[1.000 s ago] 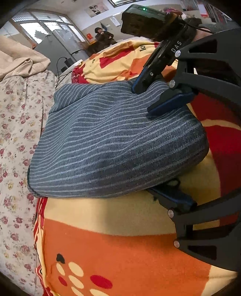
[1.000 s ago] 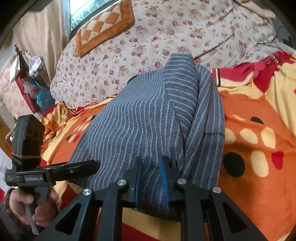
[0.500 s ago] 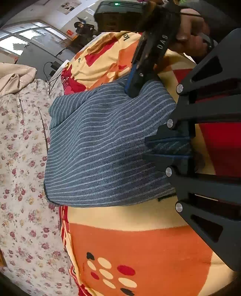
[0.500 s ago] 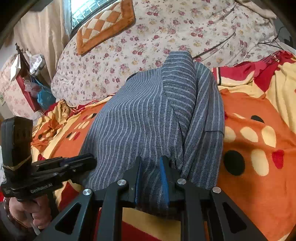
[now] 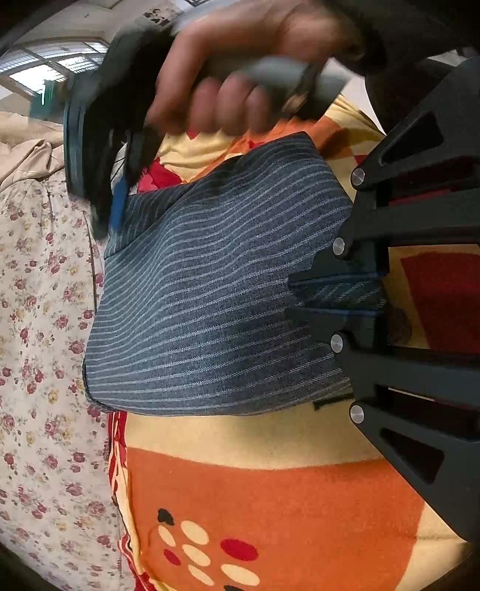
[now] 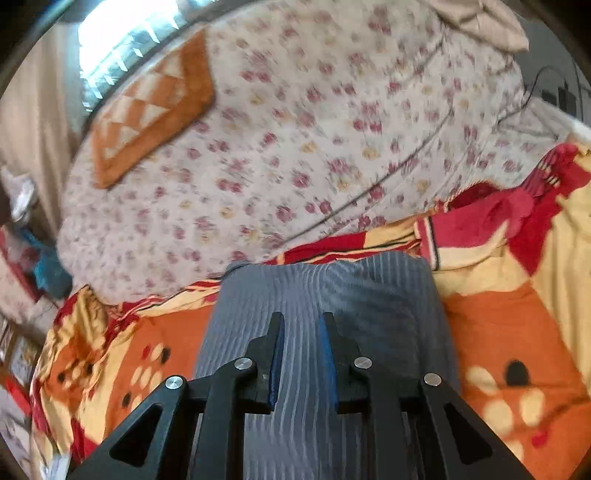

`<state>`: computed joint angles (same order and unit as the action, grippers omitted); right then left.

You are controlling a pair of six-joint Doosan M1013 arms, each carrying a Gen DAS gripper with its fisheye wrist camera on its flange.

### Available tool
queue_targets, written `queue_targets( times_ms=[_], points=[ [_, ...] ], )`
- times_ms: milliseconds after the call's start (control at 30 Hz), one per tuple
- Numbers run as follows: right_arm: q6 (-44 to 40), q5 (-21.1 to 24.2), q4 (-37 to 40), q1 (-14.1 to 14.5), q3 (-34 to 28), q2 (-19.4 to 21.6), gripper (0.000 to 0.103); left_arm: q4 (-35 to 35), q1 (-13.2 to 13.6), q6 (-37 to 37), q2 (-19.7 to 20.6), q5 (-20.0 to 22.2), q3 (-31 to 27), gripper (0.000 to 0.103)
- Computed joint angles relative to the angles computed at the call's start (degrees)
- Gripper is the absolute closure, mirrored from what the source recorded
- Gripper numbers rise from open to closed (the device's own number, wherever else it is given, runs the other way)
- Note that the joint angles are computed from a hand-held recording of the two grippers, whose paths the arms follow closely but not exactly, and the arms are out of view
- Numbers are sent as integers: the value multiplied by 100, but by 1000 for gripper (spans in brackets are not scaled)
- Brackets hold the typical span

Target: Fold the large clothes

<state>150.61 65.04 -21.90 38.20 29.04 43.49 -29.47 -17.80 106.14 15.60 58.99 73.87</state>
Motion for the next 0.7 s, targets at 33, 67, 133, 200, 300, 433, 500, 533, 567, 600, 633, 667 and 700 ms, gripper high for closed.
queue_targets(
  times_ms=[33,67,133,200,300,433,500,533,567,600,633,667,700],
  points=[
    [-77,235,87,-54,-142,114,85,-16,4,-10,0,-3,-1,93],
    [-104,441,150,-106,-178,183,85,-44,8,-3,-1,-5,1,93],
    [-153,114,273,-201,399,6,85,-207,43,36,18,43,-14,93],
    [61,-917,302,-273,1342,-393,85,-536,106,94,69,179,-54,93],
    [223,-1639,666,-393,1883,-632,86,-750,140,70,128,266,-101,93],
    [114,-1643,803,-408,1829,-596,86,-837,147,107,129,248,-91,93],
    [195,-1814,833,-412,1950,-660,86,-905,160,140,123,219,-78,93],
    [215,-1827,833,-401,1985,-695,86,-900,168,128,127,228,-93,93],
    [230,-1793,760,-372,2016,-745,86,-871,176,91,126,220,-110,93],
    [310,-1839,593,-322,2136,-846,85,-814,180,50,101,176,-108,93],
    [409,-1933,361,-261,2282,-959,85,-690,168,0,80,105,-110,93],
    [533,-2069,-29,-165,2507,-1129,85,-374,118,-87,27,-60,-102,93],
    [530,-2107,-302,-92,2641,-1242,83,8,45,-163,-32,-269,-89,92]
  ],
)
